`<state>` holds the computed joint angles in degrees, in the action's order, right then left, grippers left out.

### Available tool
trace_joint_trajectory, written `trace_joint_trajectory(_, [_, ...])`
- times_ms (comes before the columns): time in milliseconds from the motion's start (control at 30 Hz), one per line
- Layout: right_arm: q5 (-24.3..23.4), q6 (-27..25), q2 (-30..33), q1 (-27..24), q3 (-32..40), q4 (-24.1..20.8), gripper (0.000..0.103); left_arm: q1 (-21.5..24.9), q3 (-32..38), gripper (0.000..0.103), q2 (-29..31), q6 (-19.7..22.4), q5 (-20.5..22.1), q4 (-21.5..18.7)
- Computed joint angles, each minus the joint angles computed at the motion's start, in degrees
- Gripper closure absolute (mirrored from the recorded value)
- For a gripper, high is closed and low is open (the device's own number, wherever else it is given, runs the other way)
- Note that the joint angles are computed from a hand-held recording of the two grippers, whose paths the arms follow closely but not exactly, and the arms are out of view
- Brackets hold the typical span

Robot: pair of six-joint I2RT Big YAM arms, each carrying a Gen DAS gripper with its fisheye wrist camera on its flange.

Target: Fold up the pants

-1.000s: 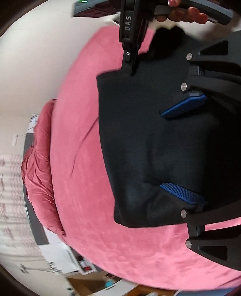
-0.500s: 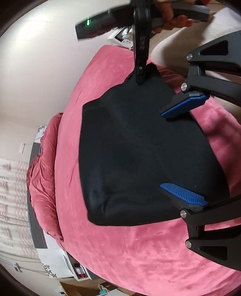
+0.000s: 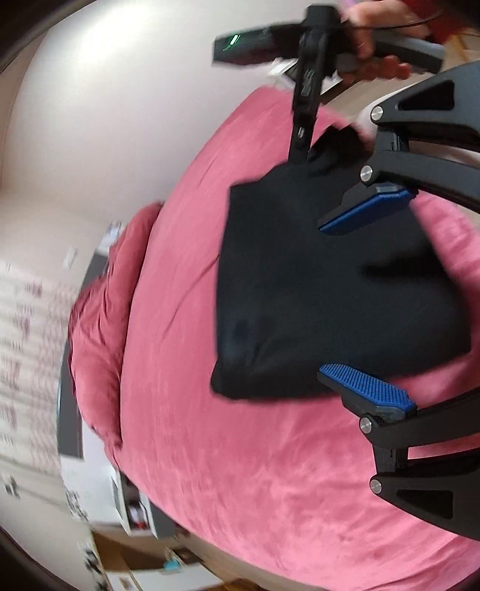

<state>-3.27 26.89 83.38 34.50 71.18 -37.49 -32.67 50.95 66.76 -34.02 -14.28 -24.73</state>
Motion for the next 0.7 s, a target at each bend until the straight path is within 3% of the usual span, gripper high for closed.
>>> trace_joint_trajectory(167, [0.36, -6.84, 5.83, 2.10, 7.25, 1.83, 0.064, 4.80, 4.66, 0.030, 5.15, -0.26, 4.08, -0.47])
trace_joint_trajectory(300, [6.63, -12.10, 13.25, 3.29, 15.33, -2.81, 0.066, 6.34, 13.04, 0.032, 12.72, 0.61, 2.22, -9.05])
trace_joint_trajectory(367, [11.32, -12.26, 16.89, 3.23, 19.24, -7.93, 0.070, 7.30, 16.51, 0.033, 16.57, 0.46, -0.46, -13.54])
trace_joint_trajectory(400, [11.65, -11.72, 17.03, 2.70, 18.63, -7.99, 0.071, 8.26, 17.14, 0.033, 17.76, 0.25, -0.21, -14.36])
trace_joint_trajectory(500, [11.68, -10.47, 15.60, 1.52, 14.65, -4.15, 0.075, 11.60, 14.72, 0.030, 17.80, -2.33, 7.98, -10.52])
trace_joint_trajectory(633, [16.07, -13.43, 15.36, 2.97, 13.55, -2.23, 0.075, 13.36, 11.40, 0.029, 15.84, -7.19, 13.66, -7.29])
trace_joint_trajectory(700, [15.08, -13.16, 14.80, 2.63, 12.85, -1.30, 0.074, 13.25, 9.25, 0.029, 13.81, -11.33, 15.62, -6.69])
